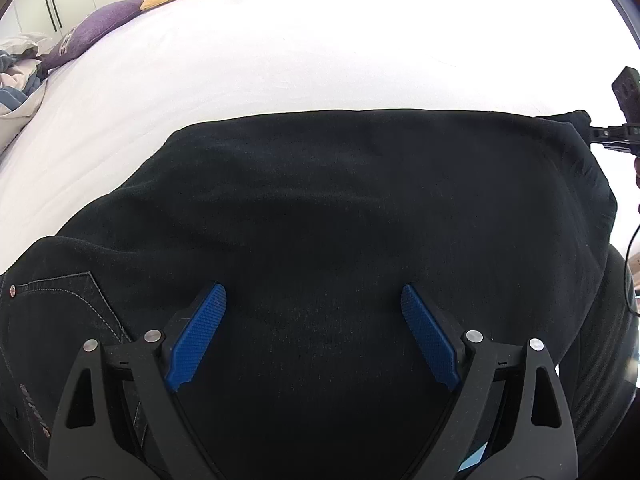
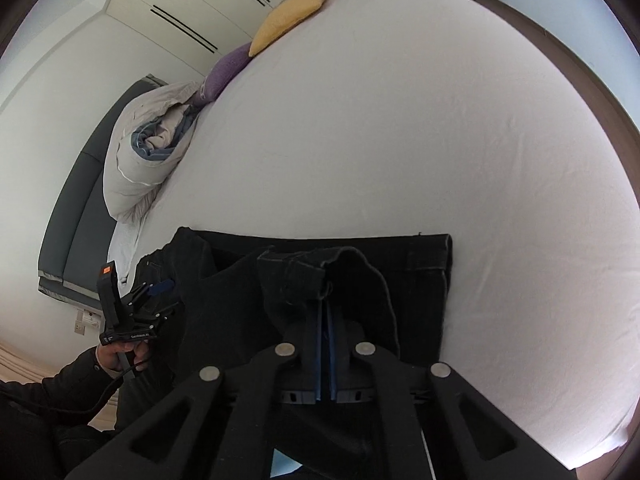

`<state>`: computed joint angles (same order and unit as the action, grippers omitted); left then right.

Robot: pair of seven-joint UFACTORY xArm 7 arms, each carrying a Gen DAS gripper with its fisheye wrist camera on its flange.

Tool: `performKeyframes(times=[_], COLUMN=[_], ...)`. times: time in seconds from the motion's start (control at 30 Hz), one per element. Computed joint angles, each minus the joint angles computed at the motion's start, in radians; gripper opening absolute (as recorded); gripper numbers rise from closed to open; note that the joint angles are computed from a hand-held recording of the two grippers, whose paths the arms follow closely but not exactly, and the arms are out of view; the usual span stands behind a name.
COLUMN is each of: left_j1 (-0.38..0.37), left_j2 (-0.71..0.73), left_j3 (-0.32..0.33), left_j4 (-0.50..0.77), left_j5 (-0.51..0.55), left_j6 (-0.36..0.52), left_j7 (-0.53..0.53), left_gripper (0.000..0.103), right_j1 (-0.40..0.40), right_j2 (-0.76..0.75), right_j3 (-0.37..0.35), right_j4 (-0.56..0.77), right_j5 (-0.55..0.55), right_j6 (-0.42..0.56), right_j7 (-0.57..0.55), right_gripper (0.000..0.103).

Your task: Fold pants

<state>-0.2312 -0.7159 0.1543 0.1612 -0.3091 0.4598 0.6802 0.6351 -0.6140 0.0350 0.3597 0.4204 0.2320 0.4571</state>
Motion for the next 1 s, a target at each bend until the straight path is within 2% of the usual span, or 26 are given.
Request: performKeyframes(times=[0.17, 0.27, 0.33, 0.4, 0.5, 0.57, 0.6, 0.63, 0.67, 0.7, 0.73, 0.8, 0.83, 0.93, 1.0], left_j1=[-0.018, -0.036, -0.047, -0.064, -0.073, -0.082, -0.083, -0.087, -0.09, -0.092, -0.081, -0.059, -0.058, -0.054, -0.051], left_j2=[0.033, 0.06, 0.08, 0.101, 0.103, 0.111, 0.108, 0.109, 0.112, 0.114, 0.128, 0.104, 0.103, 0.095, 0.084], left_j3=[-0.009, -0.002, 0.009, 0.011, 0.007, 0.011, 0.009, 0.012, 0.018, 0.022, 0.039, 0.015, 0.015, 0.016, 0.014], left_j4=[0.011, 0.018, 0.025, 0.031, 0.025, 0.027, 0.025, 0.025, 0.024, 0.024, 0.055, 0.055, 0.057, 0.054, 0.043], left_j5=[-0.013, -0.027, -0.04, -0.056, -0.063, -0.069, -0.07, -0.072, -0.073, -0.075, -0.065, -0.057, -0.058, -0.059, -0.061], left_j6=[-0.036, -0.064, -0.08, -0.104, -0.121, -0.13, -0.131, -0.135, -0.137, -0.141, -0.119, -0.09, -0.085, -0.074, -0.073], left_j7=[-0.019, -0.023, -0.021, -0.025, -0.032, -0.035, -0.039, -0.04, -0.037, -0.033, -0.019, -0.034, -0.034, -0.022, -0.018], left_gripper=[0.09, 0.091, 0.091, 0.091, 0.091, 0.091, 0.091, 0.091, 0.091, 0.091, 0.091, 0.091, 0.091, 0.091, 0.091], right_j1=[-0.13, -0.197, -0.197, -0.253, -0.284, -0.31, -0.282, -0.233, -0.194, -0.18, -0.157, -0.115, -0.099, -0.054, -0.023], right_j2=[-0.183, -0.298, -0.344, -0.386, -0.452, -0.479, -0.486, -0.486, -0.49, -0.505, -0.529, -0.58, -0.598, -0.62, -0.592], right_j3=[0.183, 0.247, 0.248, 0.283, 0.286, 0.304, 0.296, 0.277, 0.261, 0.271, 0.273, 0.257, 0.241, 0.187, 0.161], right_j4=[-0.06, -0.068, -0.079, -0.076, -0.14, -0.154, -0.167, -0.19, -0.203, -0.213, -0.237, -0.287, -0.306, -0.354, -0.378], right_j5=[-0.051, -0.089, -0.086, -0.141, -0.123, -0.17, -0.169, -0.143, -0.16, -0.174, -0.18, -0.185, -0.187, -0.199, -0.209], right_j6=[-0.093, -0.088, -0.109, -0.036, 0.043, 0.167, 0.17, 0.131, 0.12, 0.125, 0.107, 0.1, 0.113, 0.117, 0.031], right_j7=[0.223, 0.325, 0.351, 0.411, 0.525, 0.627, 0.622, 0.595, 0.596, 0.608, 0.621, 0.649, 0.661, 0.679, 0.676], right_gripper=[0.004, 0.003, 0.003, 0.003, 0.003, 0.006, 0.006, 0.01, 0.017, 0.03, 0.034, 0.044, 0.046, 0.046, 0.046])
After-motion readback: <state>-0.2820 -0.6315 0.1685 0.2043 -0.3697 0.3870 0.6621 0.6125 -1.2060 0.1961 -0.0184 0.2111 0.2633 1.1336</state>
